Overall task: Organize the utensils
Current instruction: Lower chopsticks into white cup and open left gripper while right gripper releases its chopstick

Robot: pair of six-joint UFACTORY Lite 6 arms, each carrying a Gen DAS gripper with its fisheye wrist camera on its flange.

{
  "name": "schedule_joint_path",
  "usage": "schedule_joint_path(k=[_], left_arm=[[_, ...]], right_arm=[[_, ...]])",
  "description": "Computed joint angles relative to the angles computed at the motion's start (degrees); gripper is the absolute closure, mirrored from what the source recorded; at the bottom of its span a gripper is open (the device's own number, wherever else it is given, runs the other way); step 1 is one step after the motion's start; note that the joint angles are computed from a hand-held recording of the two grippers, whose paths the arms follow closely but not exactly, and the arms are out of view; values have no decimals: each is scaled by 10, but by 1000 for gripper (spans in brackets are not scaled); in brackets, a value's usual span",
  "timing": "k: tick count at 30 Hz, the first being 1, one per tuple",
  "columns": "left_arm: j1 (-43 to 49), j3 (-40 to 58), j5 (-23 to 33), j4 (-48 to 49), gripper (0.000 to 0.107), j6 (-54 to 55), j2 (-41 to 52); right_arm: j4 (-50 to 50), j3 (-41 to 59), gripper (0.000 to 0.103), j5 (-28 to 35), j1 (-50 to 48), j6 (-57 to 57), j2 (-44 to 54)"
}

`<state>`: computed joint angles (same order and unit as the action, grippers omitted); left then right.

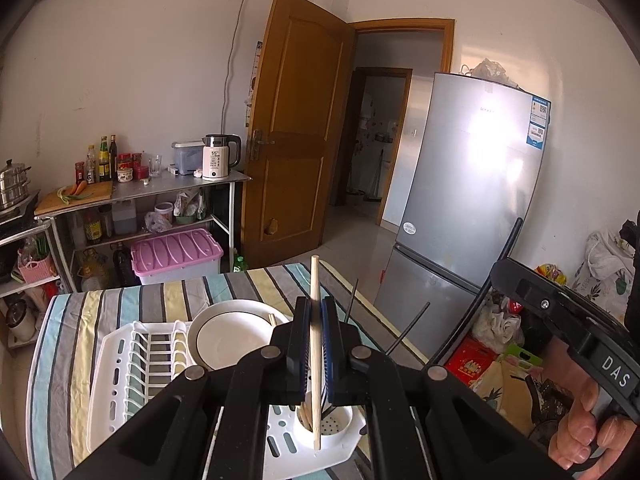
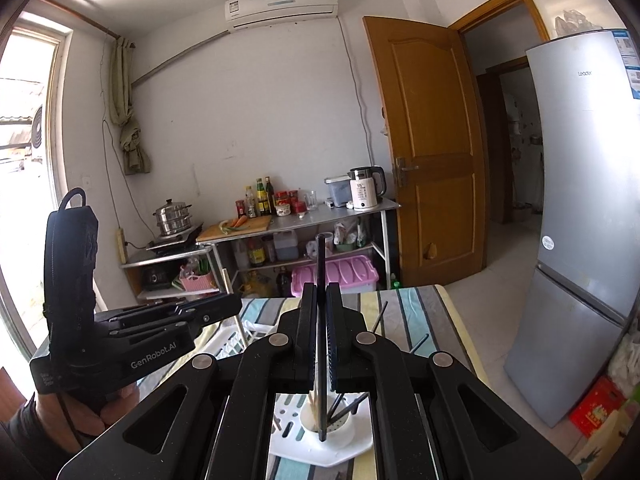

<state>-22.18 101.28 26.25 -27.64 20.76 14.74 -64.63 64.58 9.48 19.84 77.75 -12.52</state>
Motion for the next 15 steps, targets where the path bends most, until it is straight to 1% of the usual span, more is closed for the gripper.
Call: schedule_joint_path(k=[2, 5, 7, 9, 12, 15], left_arm=[[-2, 42, 7, 4, 102, -9, 38], [-6, 79, 3, 9, 102, -15, 80], [-6, 94, 0, 7, 102, -14, 102], [-9, 102, -9, 18, 102, -19, 120], [-4, 106, -12, 2, 102, -9, 143], [-3, 101, -19, 1, 102, -5, 158]], right_arm=[[-49, 7, 99, -8, -5, 51, 17], [-114, 14, 99, -23, -17, 117, 39], [-140, 20, 99, -32, -26, 143, 54], [-153, 26, 99, -42, -35, 156, 67], [-220, 28, 99, -57, -48, 225, 84], [-250, 34, 99, -65, -55, 256, 105]])
